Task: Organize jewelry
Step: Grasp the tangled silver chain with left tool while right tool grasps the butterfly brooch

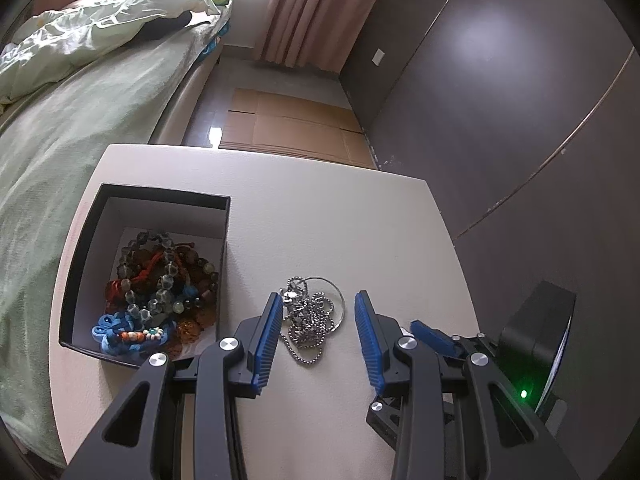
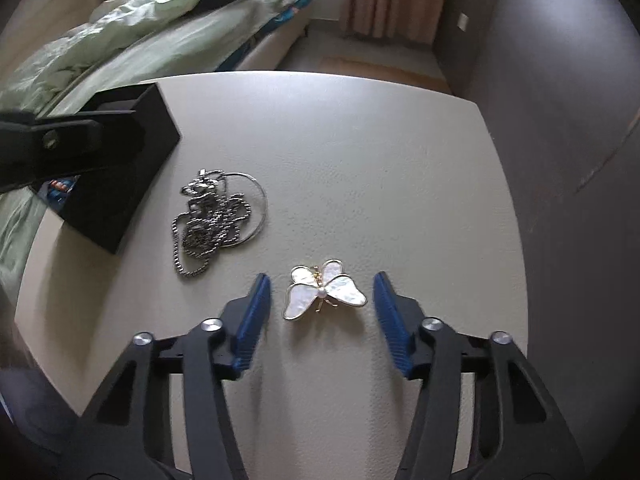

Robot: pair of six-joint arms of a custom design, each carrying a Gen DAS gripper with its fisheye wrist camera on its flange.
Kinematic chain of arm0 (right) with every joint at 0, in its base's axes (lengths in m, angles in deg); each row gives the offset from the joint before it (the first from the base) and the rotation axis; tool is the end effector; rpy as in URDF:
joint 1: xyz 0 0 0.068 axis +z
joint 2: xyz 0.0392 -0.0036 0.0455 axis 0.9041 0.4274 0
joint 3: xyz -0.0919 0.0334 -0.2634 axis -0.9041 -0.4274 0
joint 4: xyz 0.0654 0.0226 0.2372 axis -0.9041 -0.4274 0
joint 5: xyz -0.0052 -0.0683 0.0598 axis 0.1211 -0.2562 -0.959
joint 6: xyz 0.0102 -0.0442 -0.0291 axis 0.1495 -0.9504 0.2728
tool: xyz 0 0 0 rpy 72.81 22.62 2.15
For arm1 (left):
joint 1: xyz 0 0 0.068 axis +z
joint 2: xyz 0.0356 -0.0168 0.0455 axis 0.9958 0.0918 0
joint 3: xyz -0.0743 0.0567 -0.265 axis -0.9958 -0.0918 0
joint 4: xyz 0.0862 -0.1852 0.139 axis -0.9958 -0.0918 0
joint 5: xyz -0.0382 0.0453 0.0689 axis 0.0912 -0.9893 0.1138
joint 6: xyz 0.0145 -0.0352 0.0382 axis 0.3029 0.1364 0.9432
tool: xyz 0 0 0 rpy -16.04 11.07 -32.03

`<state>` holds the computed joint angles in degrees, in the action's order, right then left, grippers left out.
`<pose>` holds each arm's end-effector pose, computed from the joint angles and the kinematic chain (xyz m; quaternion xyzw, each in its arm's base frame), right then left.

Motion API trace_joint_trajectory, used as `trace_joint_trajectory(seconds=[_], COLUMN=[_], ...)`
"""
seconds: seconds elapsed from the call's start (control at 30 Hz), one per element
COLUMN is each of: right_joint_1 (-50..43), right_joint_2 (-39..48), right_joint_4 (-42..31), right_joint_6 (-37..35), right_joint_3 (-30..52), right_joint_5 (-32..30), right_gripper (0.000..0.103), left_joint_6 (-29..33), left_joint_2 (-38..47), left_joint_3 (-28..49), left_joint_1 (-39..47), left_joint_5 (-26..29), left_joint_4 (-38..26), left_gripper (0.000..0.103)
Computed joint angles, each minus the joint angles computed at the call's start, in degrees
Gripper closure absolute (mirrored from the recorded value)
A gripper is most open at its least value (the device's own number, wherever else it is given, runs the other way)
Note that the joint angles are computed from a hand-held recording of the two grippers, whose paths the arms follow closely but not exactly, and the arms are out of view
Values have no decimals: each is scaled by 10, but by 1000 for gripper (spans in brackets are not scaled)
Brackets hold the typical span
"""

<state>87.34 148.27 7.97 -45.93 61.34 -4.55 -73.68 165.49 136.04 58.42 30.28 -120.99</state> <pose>0.2132 0.0814 0.2826 -0.0335 0.9664 -0.0111 0.2546 0.2789 -0.1461 0.3244 0.0978 0.9411 -0.2088 0.2473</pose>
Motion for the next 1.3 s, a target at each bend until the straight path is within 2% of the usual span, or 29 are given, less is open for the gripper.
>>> trace_joint_trajectory(seconds=[0.1,0.17,0.3,0.47,0.87,0.9,0.93,1.3], right_joint_1=[-13,-18,-24,-86,-134,-137,-141,-142], right_joint_2=[-8,-10,-21,-46,-63,-65,-67,-77], right_joint_4=[1,-4,-14,-25,-23,-24,-25,-30], right_joint_6=[-8,-9,8,11,-9,-11,-13,0], right_joint_3=[-3,0,4,7,9,9,9,32], right_joint_5=[-17,-23,-27,-62,-109,-113,-116,-135], right_gripper=[63,63,63,63,63,63,63,63], left_joint_6=[0,0,-5,-13,-10,-9,-11,-1], left_joint_2=[9,18,34,74,161,165,169,110], left_joint_3=[4,8,13,46,97,103,108,121], left_joint_1=[-7,-8,-14,-26,-77,-80,-82,-69], left_joint_5=[-4,-3,-3,-17,-130,-141,-154,-118], left_joint_4=[-6,-9,-16,-35,-73,-76,-81,-98], left_gripper=[68,72,72,72,77,81,91,94])
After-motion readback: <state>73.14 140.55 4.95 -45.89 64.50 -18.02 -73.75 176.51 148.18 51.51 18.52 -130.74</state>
